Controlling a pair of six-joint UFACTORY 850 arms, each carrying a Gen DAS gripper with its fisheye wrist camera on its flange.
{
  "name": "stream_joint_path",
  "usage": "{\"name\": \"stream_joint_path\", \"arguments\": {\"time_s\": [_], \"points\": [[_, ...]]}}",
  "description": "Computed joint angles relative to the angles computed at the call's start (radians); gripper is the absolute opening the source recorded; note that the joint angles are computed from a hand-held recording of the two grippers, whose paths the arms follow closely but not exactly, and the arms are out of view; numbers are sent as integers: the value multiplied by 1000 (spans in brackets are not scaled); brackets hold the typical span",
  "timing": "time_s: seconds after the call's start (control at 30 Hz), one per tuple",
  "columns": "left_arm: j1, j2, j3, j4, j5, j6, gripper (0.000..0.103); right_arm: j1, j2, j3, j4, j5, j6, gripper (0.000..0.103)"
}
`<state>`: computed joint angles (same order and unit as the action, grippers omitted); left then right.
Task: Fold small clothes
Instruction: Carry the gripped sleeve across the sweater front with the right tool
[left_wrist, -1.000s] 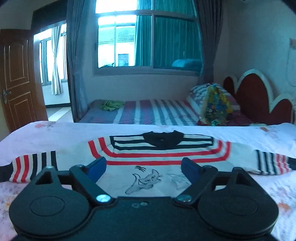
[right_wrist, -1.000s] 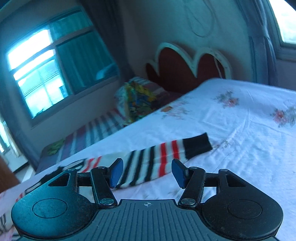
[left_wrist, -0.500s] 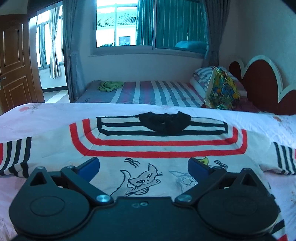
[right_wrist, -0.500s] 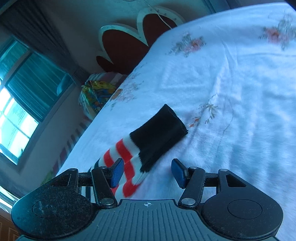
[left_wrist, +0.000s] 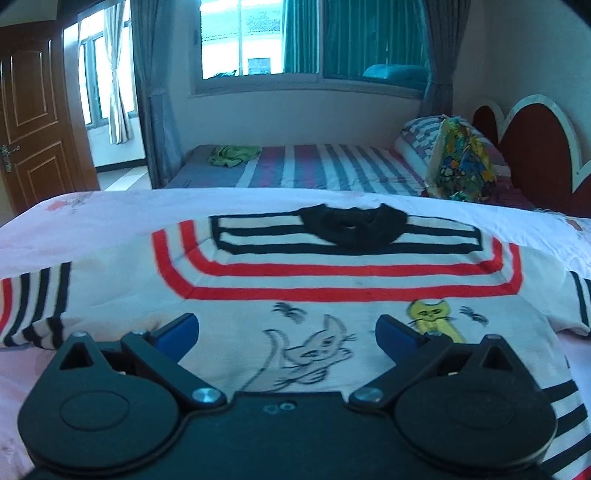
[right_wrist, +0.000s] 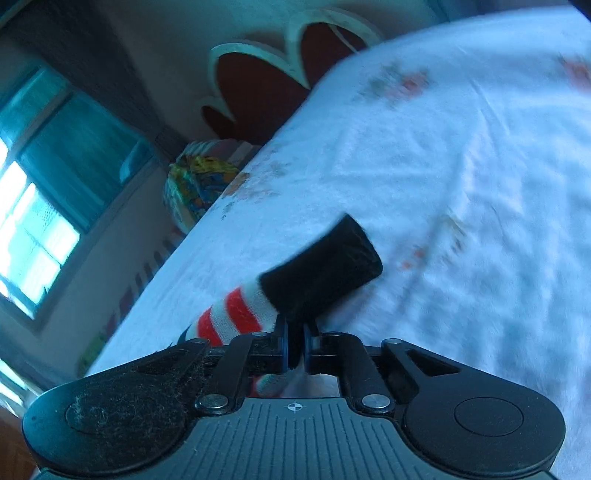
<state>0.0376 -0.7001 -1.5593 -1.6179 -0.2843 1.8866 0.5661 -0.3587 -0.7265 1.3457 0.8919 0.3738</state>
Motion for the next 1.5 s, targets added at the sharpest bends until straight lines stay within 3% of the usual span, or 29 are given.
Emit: {"name": "stream_joint_path", "arguments": {"time_s": [0.07, 0.23, 0.4, 0.53, 0.77, 0.93, 1.03, 1.07, 1.13, 1.23, 1.33, 1.43, 1.5], "points": [[16, -8, -25, 117, -16, -111, 102, 7, -2, -38, 16, 19, -104, 7], [58, -19, -61, 168, -49, -126, 102, 37, -51, -190, -102, 11, -256, 7], [102, -62, -138, 272, -100, -227, 102, 73, -197, -445, -215, -111, -352, 7], [136, -126, -247, 405, -167, -389, 102, 111, -352, -686, -173, -221, -494, 7], [203, -232, -429, 526, -298, -535, 102, 158, -614, -1097, 108, -349, -850, 7], [227, -282, -516, 578, -361, -568, 101, 177, -777, -1364, 362, -376, -1177, 7], [234, -303, -549, 580, -391, -574, 101, 185, -852, -1474, 424, -395, -1257, 7], [232, -310, -560, 585, -401, -581, 101, 190, -881, -1518, 431, -373, -1291, 14], [230, -318, -574, 595, -421, -588, 102, 199, -872, -1500, 375, -382, -1250, 29], [219, -332, -597, 599, -466, -590, 101, 218, -838, -1451, 323, -337, -1225, 29], [200, -343, -605, 565, -533, -602, 101, 233, -755, -1305, 154, -274, -1008, 29], [179, -420, -715, 578, -714, -728, 88, 243, -678, -1179, 104, -235, -900, 29], [157, -472, -787, 590, -802, -812, 72, 247, -633, -1105, 91, -214, -855, 29]]}}
